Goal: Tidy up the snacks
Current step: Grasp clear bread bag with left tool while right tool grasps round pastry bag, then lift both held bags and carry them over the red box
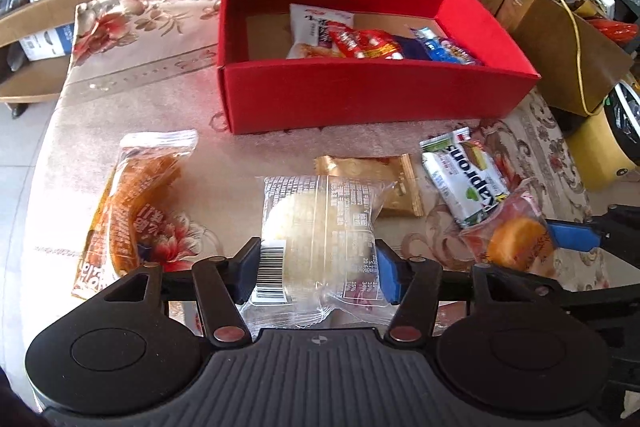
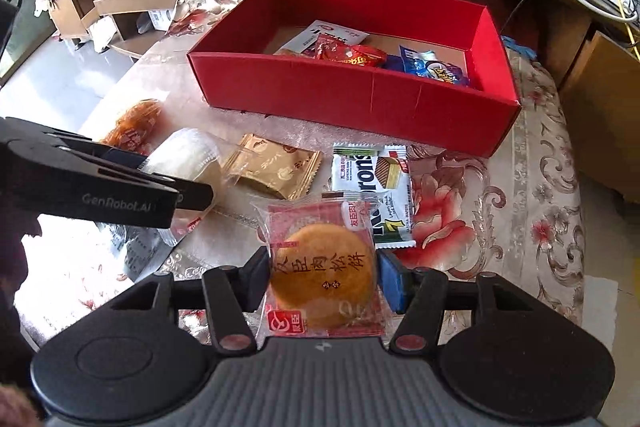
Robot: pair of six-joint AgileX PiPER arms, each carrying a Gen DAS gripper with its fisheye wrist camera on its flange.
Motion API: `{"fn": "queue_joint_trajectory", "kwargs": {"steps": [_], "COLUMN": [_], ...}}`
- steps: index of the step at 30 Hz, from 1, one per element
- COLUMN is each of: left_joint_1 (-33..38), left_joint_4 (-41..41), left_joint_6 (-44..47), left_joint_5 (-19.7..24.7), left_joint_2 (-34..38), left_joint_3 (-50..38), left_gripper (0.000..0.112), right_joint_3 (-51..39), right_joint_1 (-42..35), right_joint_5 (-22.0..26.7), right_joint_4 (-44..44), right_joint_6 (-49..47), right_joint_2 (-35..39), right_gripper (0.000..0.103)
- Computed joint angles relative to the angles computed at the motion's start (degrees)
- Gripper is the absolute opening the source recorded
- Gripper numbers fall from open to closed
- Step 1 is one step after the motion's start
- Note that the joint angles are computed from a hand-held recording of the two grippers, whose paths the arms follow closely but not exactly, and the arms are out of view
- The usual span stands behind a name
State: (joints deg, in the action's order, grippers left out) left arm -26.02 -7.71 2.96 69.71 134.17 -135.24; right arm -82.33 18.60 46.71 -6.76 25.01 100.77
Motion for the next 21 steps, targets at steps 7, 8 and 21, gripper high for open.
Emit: {"fn": "queue_joint_trajectory", "kwargs": {"steps": [7, 8, 21], "left_joint_1": [-0.5, -0.6, -2.0], "left_joint_4": [-0.4, -0.4, -1.2], "left_joint_6": [-0.3, -0.3, -1.6], "left_joint_5": [-1.3, -1.5, -1.2], "left_joint_2": [-1.2, -1.3, 0.3], "left_joint_3": [1.0, 0.9, -4.0], "left_gripper": [0.064, 0.064, 0.065], "right_joint_3": [0.2, 0.2, -2.3], "right_joint_1": [-0.7, -0.8, -2.8], "right_joint_5": [-0.5, -0.5, -1.8], "right_joint_4": [-1.7, -1.8, -4.2], "right_joint_6": [1.7, 2.0, 5.6], "right_joint_2": [-0.6, -0.7, -0.3], "right_gripper": [0.049, 0.049, 0.049]}}
